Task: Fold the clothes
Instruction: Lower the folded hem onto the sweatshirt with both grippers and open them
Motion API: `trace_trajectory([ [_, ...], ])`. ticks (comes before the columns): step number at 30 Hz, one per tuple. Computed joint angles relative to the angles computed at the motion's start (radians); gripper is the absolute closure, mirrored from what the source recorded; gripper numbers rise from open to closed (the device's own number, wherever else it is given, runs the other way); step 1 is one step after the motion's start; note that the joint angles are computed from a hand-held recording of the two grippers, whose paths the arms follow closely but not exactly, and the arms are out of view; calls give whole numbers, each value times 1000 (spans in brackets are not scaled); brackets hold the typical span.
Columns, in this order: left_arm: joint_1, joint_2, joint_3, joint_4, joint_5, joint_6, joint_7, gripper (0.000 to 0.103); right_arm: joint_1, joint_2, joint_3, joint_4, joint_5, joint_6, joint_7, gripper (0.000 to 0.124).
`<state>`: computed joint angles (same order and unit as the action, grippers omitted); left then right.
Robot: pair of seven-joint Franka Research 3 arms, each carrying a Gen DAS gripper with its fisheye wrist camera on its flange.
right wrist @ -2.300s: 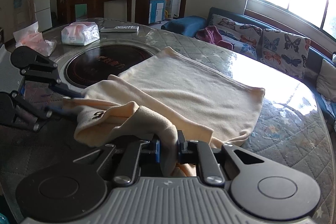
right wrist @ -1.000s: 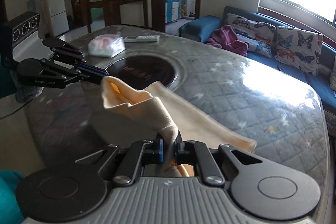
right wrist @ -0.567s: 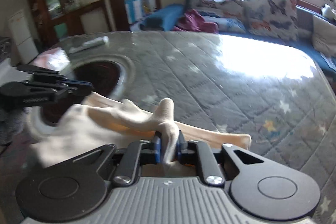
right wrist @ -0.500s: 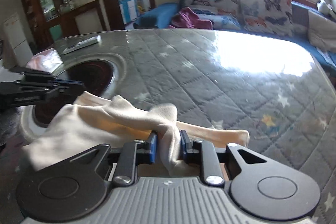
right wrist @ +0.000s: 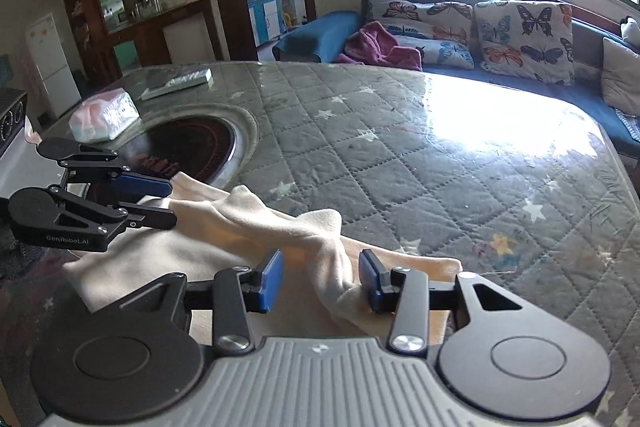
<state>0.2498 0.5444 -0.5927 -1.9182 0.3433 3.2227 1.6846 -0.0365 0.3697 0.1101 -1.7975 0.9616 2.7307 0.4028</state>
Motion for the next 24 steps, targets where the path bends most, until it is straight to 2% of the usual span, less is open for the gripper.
trace_trajectory([
  [3, -17, -1, 15, 5, -7, -3, -10, 95, 1, 18, 2, 20, 0, 8, 15, 83],
  [5, -38, -10, 40, 2, -7, 4, -19, 97, -3, 29, 7, 34, 6, 8, 20, 83],
  [8, -36, -12, 37, 1, -3, -2, -20, 97, -6, 35, 9, 51, -2, -12, 24, 83],
  [13, -47, -12, 47, 9, -15, -20, -15, 95, 29, 74, -14, 87, -119, -16, 101, 84],
  [14, -52, -12, 52, 10, -19, -19, -15, 95, 33, 79, -15, 89, -137, -10, 116, 86],
  [16, -56, -13, 55, 8, -17, -13, -7, 96, 30, 83, -8, 87, -156, -6, 125, 103],
  [17, -53, -13, 53, 6, -14, -11, -1, 97, 29, 83, -4, 84, -164, -1, 125, 105],
  [20, -107, -41, 118, -11, -8, 31, -26, 103, 18, 65, 22, 52, -152, 52, 77, 112],
  [24, -153, -77, 179, -32, 14, 129, -85, 103, -20, 24, 89, 14, -34, 146, -77, 113],
])
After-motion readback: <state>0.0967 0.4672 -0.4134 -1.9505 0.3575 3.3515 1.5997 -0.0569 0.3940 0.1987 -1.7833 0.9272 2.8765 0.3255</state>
